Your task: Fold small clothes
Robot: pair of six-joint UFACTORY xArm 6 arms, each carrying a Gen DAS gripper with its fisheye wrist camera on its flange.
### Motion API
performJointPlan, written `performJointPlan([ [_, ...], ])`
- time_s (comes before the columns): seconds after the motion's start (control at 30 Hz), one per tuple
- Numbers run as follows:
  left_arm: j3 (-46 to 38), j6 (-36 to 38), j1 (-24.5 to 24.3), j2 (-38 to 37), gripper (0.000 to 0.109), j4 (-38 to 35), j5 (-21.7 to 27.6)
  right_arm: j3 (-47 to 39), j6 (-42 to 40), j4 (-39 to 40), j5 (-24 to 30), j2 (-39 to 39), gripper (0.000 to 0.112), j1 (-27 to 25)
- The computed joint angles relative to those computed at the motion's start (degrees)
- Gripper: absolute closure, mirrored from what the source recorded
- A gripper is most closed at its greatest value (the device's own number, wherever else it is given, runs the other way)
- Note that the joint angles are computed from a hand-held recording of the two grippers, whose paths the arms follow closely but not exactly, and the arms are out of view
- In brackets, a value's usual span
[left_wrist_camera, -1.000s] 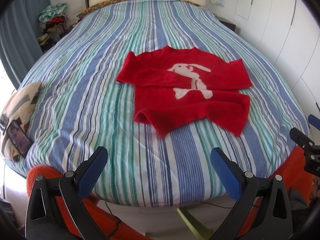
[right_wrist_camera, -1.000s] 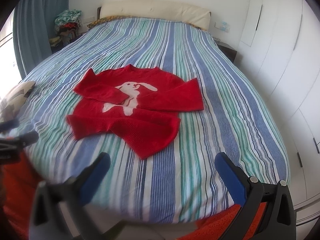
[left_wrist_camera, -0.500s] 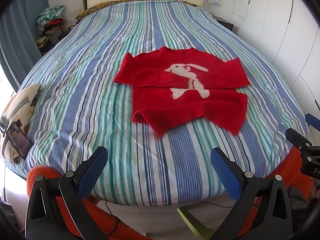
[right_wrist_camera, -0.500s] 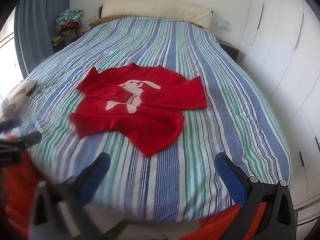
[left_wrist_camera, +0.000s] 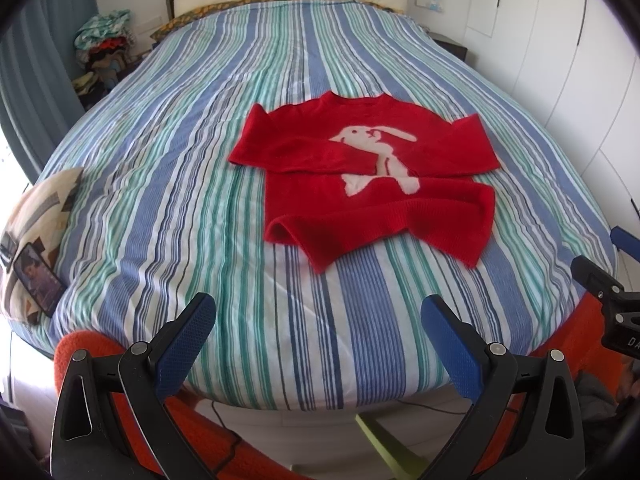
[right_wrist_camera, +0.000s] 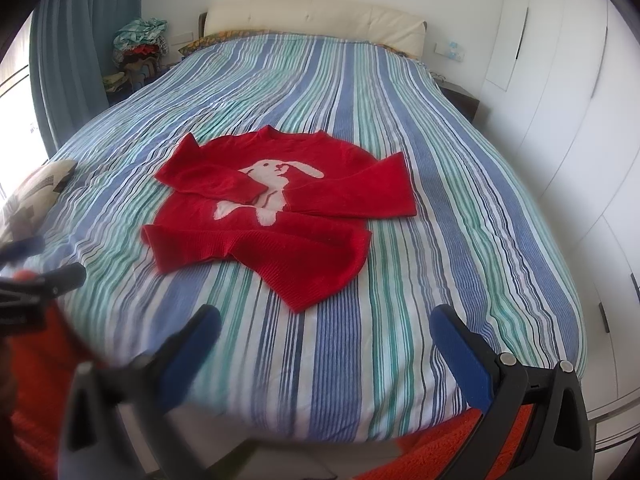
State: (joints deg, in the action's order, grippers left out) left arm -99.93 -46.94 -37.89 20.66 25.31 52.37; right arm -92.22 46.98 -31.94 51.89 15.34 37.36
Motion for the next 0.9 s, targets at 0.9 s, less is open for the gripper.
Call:
performJointPlan([
  [0.9,10.6,0.5,7.8,-1.7,0.006,-14.2,-9.0,3.2,1.0,-2.5,-2.9,-1.1,0.01,-1.5],
])
